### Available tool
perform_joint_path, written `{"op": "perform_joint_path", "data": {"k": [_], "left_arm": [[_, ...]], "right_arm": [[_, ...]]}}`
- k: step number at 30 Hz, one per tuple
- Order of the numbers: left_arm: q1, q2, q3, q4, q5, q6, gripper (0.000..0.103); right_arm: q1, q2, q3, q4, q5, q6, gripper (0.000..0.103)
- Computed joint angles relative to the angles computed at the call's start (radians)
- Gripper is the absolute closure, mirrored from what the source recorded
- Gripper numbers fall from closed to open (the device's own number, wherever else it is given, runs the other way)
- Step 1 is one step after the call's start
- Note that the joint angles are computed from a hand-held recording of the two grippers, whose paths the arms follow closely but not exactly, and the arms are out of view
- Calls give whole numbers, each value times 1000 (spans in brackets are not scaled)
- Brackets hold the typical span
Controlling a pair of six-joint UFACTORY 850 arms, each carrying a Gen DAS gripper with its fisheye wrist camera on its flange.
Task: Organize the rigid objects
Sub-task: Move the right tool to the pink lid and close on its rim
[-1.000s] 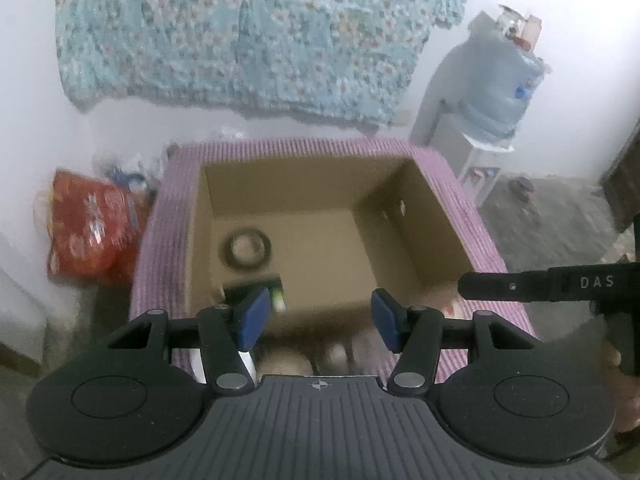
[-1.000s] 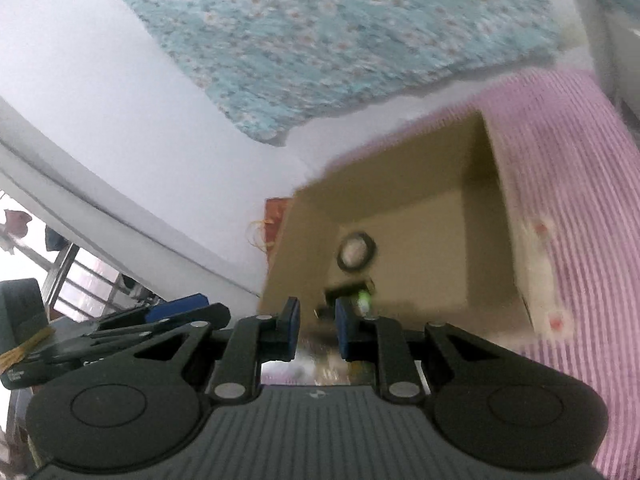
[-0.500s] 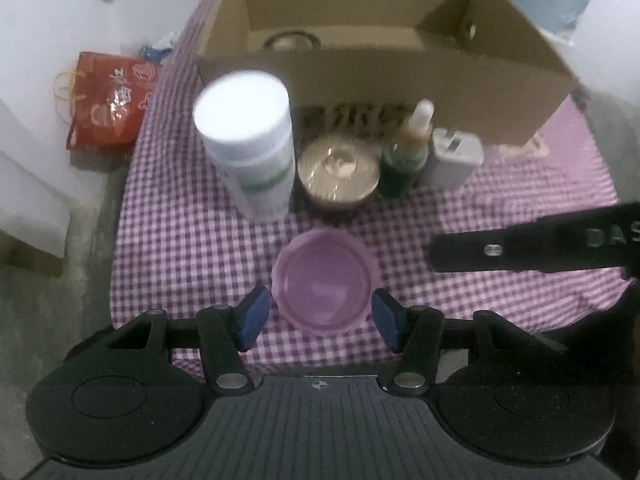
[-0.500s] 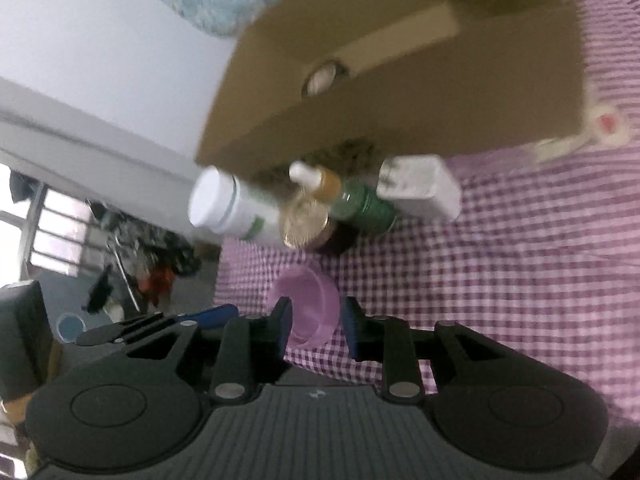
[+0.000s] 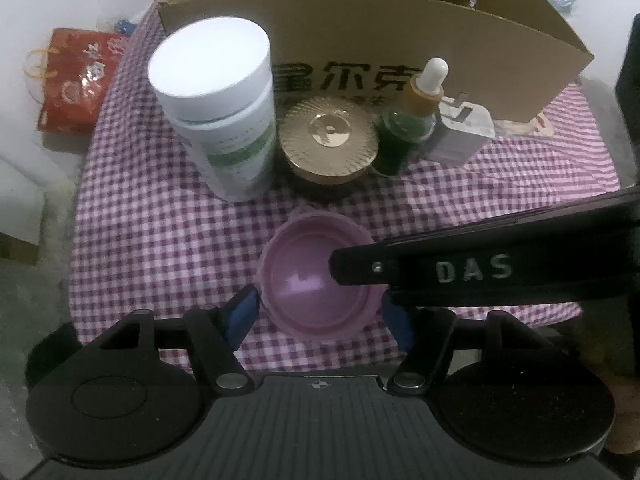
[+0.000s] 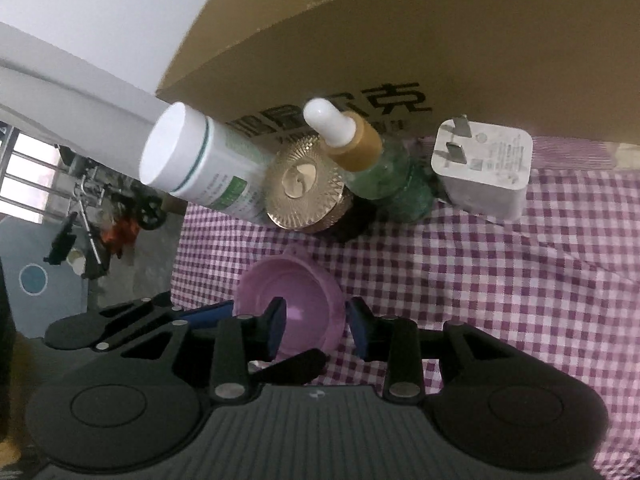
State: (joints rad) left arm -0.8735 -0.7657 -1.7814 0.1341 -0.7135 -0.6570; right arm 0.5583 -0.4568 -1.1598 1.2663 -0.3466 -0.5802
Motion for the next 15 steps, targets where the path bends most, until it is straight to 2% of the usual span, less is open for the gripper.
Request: {"op": "perform_joint_path", "data": {"k": [6,15], "left_arm": [[-4,-13,-21,-12,-1,24,35],[-41,-75,-117,-14,-4,111,34]], "right_arm": [[-3,7,18,5,30,6,83],[-40,95,141,75,57,-29,84]]}}
